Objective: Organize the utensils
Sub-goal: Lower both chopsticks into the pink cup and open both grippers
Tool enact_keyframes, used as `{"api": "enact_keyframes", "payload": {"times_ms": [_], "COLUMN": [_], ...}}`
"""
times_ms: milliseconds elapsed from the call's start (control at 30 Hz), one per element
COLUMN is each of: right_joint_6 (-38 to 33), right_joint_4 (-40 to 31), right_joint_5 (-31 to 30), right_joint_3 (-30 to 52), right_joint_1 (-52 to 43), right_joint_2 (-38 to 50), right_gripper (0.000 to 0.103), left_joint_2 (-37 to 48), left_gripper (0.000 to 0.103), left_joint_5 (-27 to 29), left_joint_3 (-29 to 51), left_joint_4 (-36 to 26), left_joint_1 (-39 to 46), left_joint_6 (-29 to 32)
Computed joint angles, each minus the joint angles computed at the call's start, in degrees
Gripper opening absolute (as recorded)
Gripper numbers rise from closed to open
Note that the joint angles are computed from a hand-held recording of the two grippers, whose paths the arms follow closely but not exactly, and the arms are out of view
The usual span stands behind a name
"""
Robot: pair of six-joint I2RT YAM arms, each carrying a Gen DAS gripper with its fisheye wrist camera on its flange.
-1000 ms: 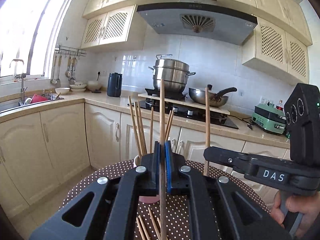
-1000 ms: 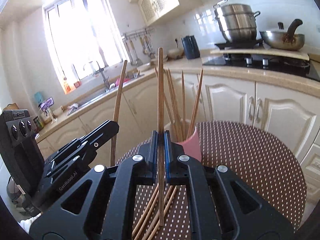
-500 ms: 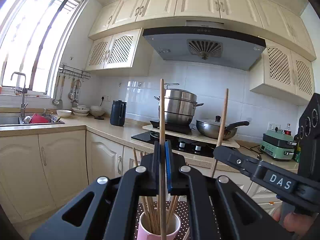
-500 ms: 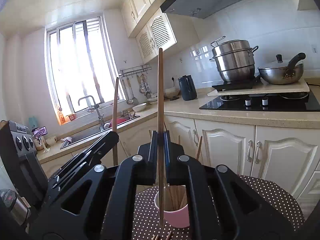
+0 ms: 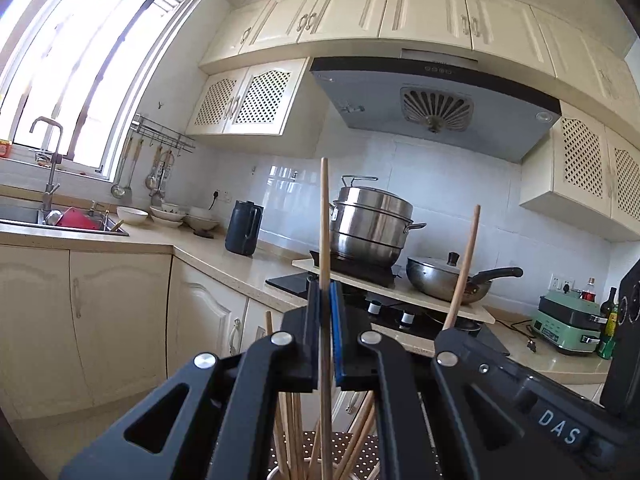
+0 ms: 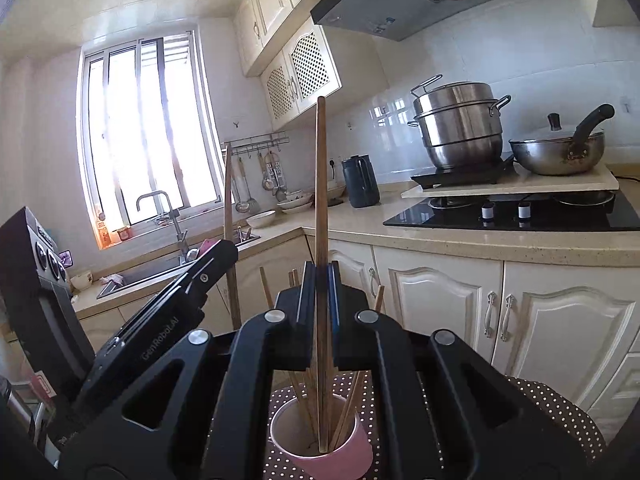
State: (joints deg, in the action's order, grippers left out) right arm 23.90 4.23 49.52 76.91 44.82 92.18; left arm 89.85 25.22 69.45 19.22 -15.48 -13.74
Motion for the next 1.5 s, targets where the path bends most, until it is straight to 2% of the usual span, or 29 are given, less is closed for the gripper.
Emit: {"api": "enact_keyframes", "payload": {"times_ms": [233,367,467,533,700,833,1033,1233,1500], "right_joint_6": [1.1,2.8,3.5,3.9,3.8,3.7,4.1,5.8,9.2], "right_joint_4": [1.9,2.1,2.0,1.9,2.3,1.8,2.0,2.0,0.0], "right_joint_5": [-1.6,-3.6,-4.3,-4.2,-4.5,-4.9,-5.8,-6.7,-8.3], "right_joint_3": [-2.0,-3.1,-3.7,-3.9,-4.4,-3.9,-4.5,-5.6,-6.1], "right_joint_1": [-0.2,-0.5,-0.4,-0.4,-0.4,-0.4,-0.9,-1.6,-2.0], "right_joint_2": [0.8,1.0,1.5,1.8,1.1,1.4,1.8,1.8,1.4], "right_gripper": [0.006,0.006,0.006,0.006,0.006,0.006,0.006,0.006,0.007], "left_joint_2": [1.8,2.9,2.2,2.2,1.5,1.8,3.3,5.3,4.3], "left_gripper": [0.006,0.006,0.006,0.006,0.006,0.006,0.006,0.006,0.006], "left_joint_5": [-2.7,-0.2,-1.5,-0.5,-1.2,-4.2,-6.4,-5.7,-2.1], "left_joint_3": [-1.6,-1.2,-3.4,-3.0,-3.2,-3.5,-3.3,-2.6,-3.3], "left_joint_4": [1.7,-0.6,0.6,0.1,5.0,8.3,9.0,6.9,0.0], "left_joint_1": [-1.9,-0.8,-0.9,-0.3,0.0,-1.2,-2.0,-1.7,-0.2], "left_joint_6": [2.9,3.1,5.5,4.3,1.9,1.8,3.1,3.3,8.3]}}
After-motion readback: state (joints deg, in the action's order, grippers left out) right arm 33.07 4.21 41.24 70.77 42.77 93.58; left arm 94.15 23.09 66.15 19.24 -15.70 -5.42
